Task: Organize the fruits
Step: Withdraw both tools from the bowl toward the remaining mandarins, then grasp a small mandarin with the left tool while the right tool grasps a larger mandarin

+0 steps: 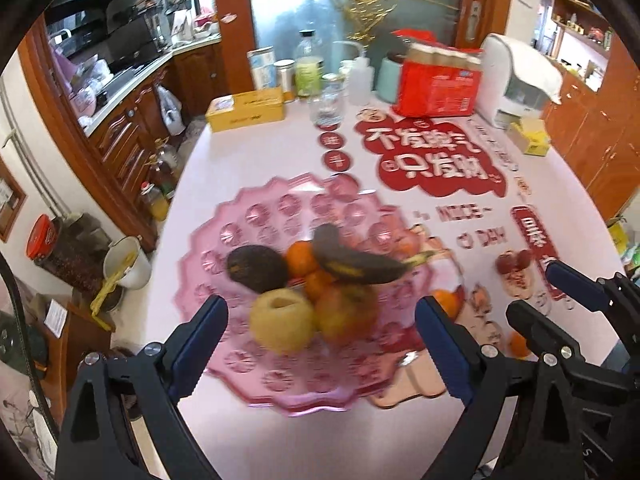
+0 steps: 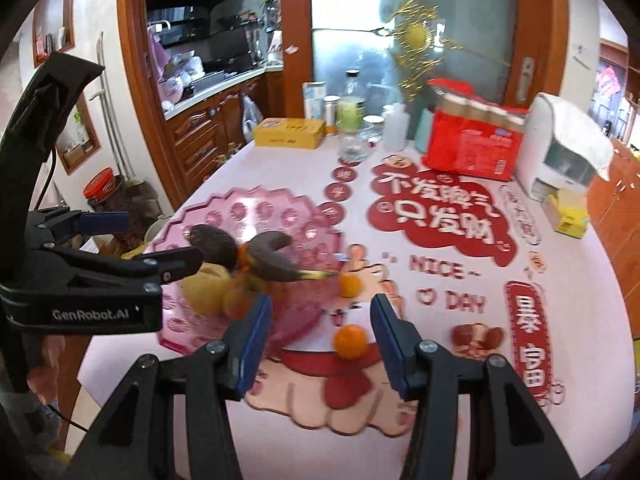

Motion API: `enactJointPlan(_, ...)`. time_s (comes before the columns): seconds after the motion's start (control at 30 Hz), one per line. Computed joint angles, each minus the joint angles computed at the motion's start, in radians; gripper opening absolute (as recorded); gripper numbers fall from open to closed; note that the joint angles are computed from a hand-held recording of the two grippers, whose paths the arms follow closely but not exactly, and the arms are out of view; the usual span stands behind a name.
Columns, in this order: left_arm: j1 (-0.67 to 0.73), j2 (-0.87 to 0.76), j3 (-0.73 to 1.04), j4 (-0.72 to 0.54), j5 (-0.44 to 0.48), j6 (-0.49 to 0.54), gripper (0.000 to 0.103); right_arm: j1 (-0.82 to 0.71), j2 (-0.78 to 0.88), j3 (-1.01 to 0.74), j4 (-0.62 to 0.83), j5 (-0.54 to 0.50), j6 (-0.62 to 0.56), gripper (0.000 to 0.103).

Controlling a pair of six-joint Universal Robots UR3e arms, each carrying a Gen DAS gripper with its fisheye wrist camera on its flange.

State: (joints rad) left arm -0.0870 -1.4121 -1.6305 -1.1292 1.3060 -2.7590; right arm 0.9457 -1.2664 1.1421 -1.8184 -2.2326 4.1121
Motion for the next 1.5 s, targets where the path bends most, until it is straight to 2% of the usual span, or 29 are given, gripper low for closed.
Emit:
enactJointPlan(0.2, -0.216, -0.021, 0.013, 0.058, 0.091, -0.129, 0.094, -0.01, -0.213, 0.221, 0.032, -0.018, 0.031, 0.052)
enactJointPlan(0.47, -0.526, -0.145, -0.003, 0.108, 0.225, -0.299, 0.094, -0.083, -0.542, 0.61, 0.022, 0.047, 0.025, 0.051)
enactJointPlan(0.57, -0.618, -0.21, -0.011, 0.099, 0.228, -0.342, 0.094, -0.15, -0.694, 0.801, -0.031, 0.109, -0.02, 0.051)
enactJointPlan(0.7, -0.684, -0.3, -0.011, 0.085, 0.172, -0.401, 0.094, -0.255, -0.866, 1.003, -0.096, 0.219, -0.103, 0.051)
enactJointPlan(0.8, -0.719, -0.352, -0.015, 0.107, 0.148, -0.465, 0.094, -0.278, -0.937, 1.088, -0.121, 0.265, -0.139, 0.051)
enactJointPlan(0.9, -0.736, -0.378, -0.035, 0.144, 0.124, -0.51, 0.084, -0.28, -0.969, 1.145, -0.149, 0.294, -0.176, 0.051)
enactJointPlan(1.07, -0.736, -0.418, -0.064, 0.19, 0.089, -0.575, 0.055, -0.29, -1.007, 1.197, -0.185, 0.336, -0.218, 0.052)
enactJointPlan(1.33, -0.701, -0.384, -0.191, 0.342, 0.057, -0.652, 0.049, -0.298, -1.026, 1.224, -0.232, 0.371, -0.264, 0.051)
enactJointPlan(1.4, -0.696, -0.378, -0.217, 0.382, 0.045, -0.651, 0.045, -0.316, -1.041, 1.228, -0.233, 0.387, -0.28, 0.051)
enactJointPlan(1.47, -0.681, -0.369, -0.234, 0.402, 0.015, -0.633, 0.033, -0.329, -1.046, 1.232, -0.239, 0.404, -0.293, 0.051)
enactJointPlan(1.5, -0.685, -0.366, -0.242, 0.413, 0.022, -0.632, 0.033, -0.332, -1.046, 1.233, -0.242, 0.409, -0.297, 0.051)
